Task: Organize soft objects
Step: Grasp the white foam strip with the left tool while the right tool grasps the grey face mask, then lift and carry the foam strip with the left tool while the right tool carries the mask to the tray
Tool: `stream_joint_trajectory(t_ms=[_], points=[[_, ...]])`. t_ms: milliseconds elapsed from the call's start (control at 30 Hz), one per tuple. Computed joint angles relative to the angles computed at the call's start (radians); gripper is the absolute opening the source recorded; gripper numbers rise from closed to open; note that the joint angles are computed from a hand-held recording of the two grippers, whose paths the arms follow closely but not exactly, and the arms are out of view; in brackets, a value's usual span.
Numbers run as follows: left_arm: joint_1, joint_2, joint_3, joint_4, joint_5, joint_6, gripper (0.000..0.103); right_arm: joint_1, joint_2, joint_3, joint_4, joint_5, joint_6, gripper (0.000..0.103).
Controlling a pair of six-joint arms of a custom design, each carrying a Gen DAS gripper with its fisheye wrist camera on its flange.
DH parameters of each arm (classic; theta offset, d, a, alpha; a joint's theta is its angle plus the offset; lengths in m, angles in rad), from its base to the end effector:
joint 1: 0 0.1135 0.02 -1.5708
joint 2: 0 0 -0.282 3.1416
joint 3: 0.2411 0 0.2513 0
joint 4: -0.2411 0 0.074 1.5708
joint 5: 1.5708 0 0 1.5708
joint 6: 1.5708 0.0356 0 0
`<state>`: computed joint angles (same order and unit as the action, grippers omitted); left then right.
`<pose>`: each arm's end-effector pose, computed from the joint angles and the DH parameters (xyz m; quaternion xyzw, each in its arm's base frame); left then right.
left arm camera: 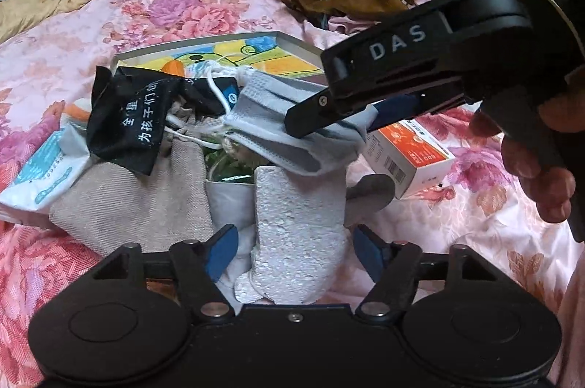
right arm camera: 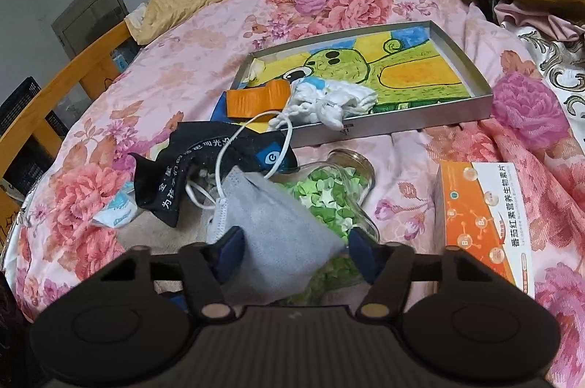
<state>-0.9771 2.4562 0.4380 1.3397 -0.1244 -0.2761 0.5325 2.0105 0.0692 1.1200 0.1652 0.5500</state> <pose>0.1558 -0.2229 -0.0226 0.2840 0.8548 -0.2071 0.3817 0.1597 0.0873 0.0396 0.0383 0.9271 0.1221 0.3522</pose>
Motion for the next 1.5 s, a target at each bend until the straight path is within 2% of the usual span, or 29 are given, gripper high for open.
stream_joint_trajectory(t_ms=[100, 167, 200, 267, 533, 700, 833, 1033, 1233, 1367, 1500], points=[[-0.012, -0.004, 0.002, -0.012, -0.009, 0.016, 0.064, 0.018, -0.004, 0.005, -0.021, 0.016, -0.004, 0.054], [-0.022, -0.005, 0.005, -0.018, -0.016, 0.033, 0.060, 0.028, -0.007, 0.006, -0.028, 0.023, -0.004, 0.046], [-0.031, -0.007, 0.008, -0.027, -0.038, 0.044, 0.055, 0.036, -0.009, 0.007, -0.032, 0.030, -0.002, 0.044], [-0.031, -0.009, 0.006, -0.030, -0.038, 0.057, 0.054, 0.047, -0.008, 0.003, -0.029, 0.037, -0.003, 0.037], [-0.029, -0.021, -0.013, -0.017, -0.040, 0.044, 0.043, 0.069, -0.004, -0.029, 0.019, 0.080, 0.011, 0.025], [-0.045, -0.024, -0.028, 0.009, -0.056, 0.055, 0.031, 0.069, -0.006, -0.045, 0.038, 0.108, 0.022, 0.023], [-0.048, -0.025, -0.035, 0.021, -0.047, 0.067, 0.029, 0.049, 0.014, -0.053, 0.062, 0.093, 0.036, 0.023], [-0.062, -0.007, -0.053, 0.086, 0.021, 0.130, 0.026, 0.033, 0.032, -0.057, 0.082, 0.063, 0.050, 0.023], [-0.089, 0.002, 0.002, -0.027, 0.018, 0.187, 0.024, 0.044, 0.032, -0.043, 0.052, 0.057, 0.058, 0.021], [-0.090, 0.009, -0.004, -0.010, 0.004, 0.179, 0.019, 0.080, 0.030, -0.044, 0.050, 0.099, 0.065, 0.017], [-0.079, 0.009, -0.022, 0.034, 0.009, 0.183, 0.015, 0.141, 0.015, -0.062, 0.076, 0.195, 0.060, 0.015]])
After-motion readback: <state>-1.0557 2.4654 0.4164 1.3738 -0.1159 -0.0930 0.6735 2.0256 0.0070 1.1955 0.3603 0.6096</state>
